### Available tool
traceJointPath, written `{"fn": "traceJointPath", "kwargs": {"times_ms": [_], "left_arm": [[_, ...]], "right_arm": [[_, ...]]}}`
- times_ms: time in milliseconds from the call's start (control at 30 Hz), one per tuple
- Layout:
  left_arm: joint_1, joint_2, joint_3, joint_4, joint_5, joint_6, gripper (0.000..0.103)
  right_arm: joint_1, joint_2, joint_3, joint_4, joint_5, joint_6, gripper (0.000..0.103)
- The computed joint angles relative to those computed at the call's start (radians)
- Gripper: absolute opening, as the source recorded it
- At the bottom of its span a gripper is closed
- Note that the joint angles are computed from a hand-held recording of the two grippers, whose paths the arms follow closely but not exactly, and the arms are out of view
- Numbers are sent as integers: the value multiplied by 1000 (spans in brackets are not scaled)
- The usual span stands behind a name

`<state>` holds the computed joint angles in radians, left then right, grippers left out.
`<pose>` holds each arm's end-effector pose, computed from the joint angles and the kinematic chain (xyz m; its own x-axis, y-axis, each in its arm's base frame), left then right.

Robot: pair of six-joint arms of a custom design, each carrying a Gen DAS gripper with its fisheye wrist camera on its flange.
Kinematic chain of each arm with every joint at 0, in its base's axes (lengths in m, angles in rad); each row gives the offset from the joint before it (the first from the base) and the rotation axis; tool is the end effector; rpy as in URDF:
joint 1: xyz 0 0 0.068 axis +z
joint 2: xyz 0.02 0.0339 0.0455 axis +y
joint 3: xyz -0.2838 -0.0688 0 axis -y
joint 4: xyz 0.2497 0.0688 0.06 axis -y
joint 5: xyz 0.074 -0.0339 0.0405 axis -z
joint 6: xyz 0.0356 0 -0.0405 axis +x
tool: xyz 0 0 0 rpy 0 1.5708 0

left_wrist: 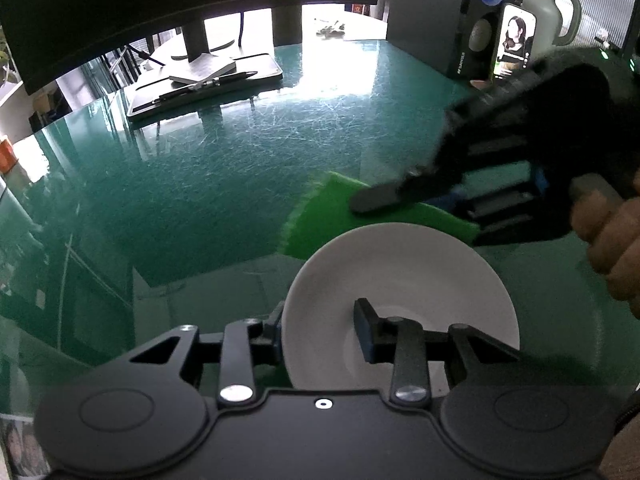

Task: Clean bowl
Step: 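Rub the cloth along the bowl rim with the right gripper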

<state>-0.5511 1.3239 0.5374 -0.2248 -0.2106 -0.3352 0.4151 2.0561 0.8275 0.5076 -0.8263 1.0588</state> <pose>0.1975 -0.1126 0.1621 -0.8192 0.1259 -0.5595 0.1568 0.9876 -0.0073 0.3247 0.1717 0.0847 -0.9749 0.2159 0.0552 0.1451 0.4267 0.8927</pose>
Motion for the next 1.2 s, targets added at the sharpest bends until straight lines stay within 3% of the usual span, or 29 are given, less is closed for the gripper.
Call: {"fn": "traceJointPath", "kwargs": {"times_ms": [1067, 1133, 1200], "left_arm": [[-9, 0, 4, -11, 3, 8, 40], [-5, 5, 9, -17, 5, 10, 42], [-5, 11, 16, -24, 1, 8, 51]], "right_arm": [[17, -10, -26, 28, 22, -6, 8], [27, 0, -12, 41, 14, -8, 8], [21, 2, -10, 31, 1, -26, 7]]}}
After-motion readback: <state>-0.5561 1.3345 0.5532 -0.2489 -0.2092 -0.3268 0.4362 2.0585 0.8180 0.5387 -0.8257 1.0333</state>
